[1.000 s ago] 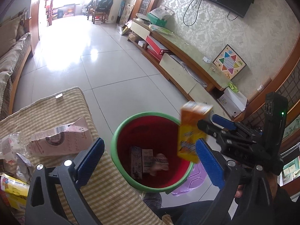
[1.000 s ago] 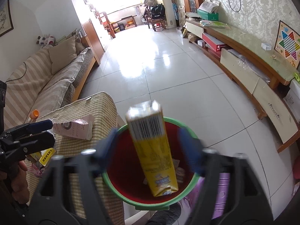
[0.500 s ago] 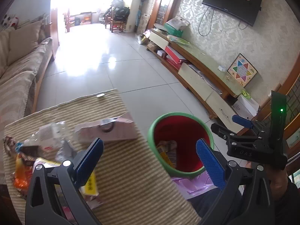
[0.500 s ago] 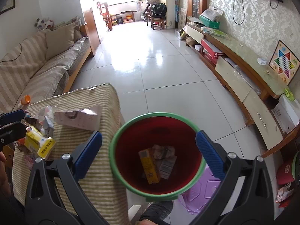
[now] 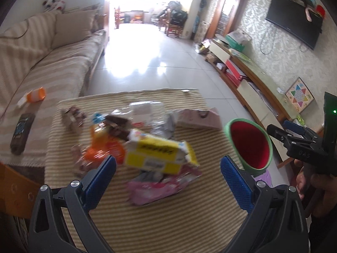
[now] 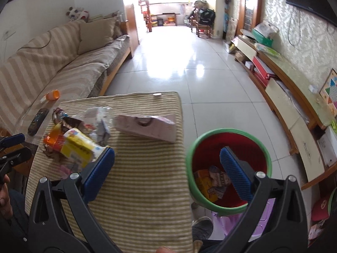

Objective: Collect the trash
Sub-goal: 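Move both open tools back over the table clutter, then grasp the crumpled paper with the left tool while the right tool grasps the yellow medicine box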

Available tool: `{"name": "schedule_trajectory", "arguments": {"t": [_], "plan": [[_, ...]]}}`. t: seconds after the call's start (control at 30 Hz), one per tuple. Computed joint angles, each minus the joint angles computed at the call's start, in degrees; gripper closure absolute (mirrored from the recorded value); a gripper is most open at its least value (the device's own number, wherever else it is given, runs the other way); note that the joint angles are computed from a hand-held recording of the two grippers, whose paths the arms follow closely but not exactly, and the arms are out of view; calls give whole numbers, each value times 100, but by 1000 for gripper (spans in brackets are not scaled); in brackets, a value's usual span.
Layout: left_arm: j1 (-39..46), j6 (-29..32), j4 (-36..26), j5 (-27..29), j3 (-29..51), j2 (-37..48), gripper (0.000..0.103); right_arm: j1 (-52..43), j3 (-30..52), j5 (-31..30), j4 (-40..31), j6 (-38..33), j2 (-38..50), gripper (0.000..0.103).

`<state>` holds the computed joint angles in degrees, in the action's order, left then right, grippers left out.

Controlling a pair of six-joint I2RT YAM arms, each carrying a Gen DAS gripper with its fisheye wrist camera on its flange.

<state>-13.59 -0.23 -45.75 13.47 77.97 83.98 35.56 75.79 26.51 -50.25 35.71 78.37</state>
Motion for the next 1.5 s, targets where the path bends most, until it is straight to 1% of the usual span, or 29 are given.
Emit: {"name": "schedule_trajectory", "arguments": {"t": [0.1, 0.23, 0.3, 0.43, 0.63, 0.9, 0.97, 1.07, 1.13, 1.27, 1.37, 1.5], "plan": [[661, 244, -36, 234, -273, -184, 8, 375, 239, 77, 176, -124, 357, 4], [1340, 549, -45, 454, -495, -239, 8, 601, 524, -437, 374, -254, 831, 4], [1548, 660, -37, 486, -531, -181, 8, 665, 649, -618, 410, -246, 1062, 4], [1797, 782, 57, 482, -579, 40, 8, 767, 993, -761, 392, -380, 1544, 4], [1777, 734, 236, 409, -451, 474, 8, 711, 1524, -1042, 414, -834, 2149, 4], [1667, 574, 313, 157, 22, 1439, 8, 546, 2160, -1410, 505, -1332, 2938, 4], [1623, 627, 324, 92, 91, 1652, 9, 490, 2297, -1509, 505, -1414, 3147, 4], [1517, 744, 358, -100, 134, 1899, 9, 445, 2675, -1608, 315, -1540, 3563, 4], [1491, 807, 401, -127, 154, 2044, 9, 444, 2847, -1670, 252, -1657, 3769, 4], [1432, 804, 498, -195, 226, 2289, 9, 510, 3307, -1669, 19, -1909, 4208, 4], [1409, 693, 636, -211, 270, 2428, 9, 618, 3688, -1480, -194, -2116, 4530, 4], [1403, 618, 838, -125, 296, 2603, 9, 713, 3974, -1291, -358, -2335, 4788, 4]]}}
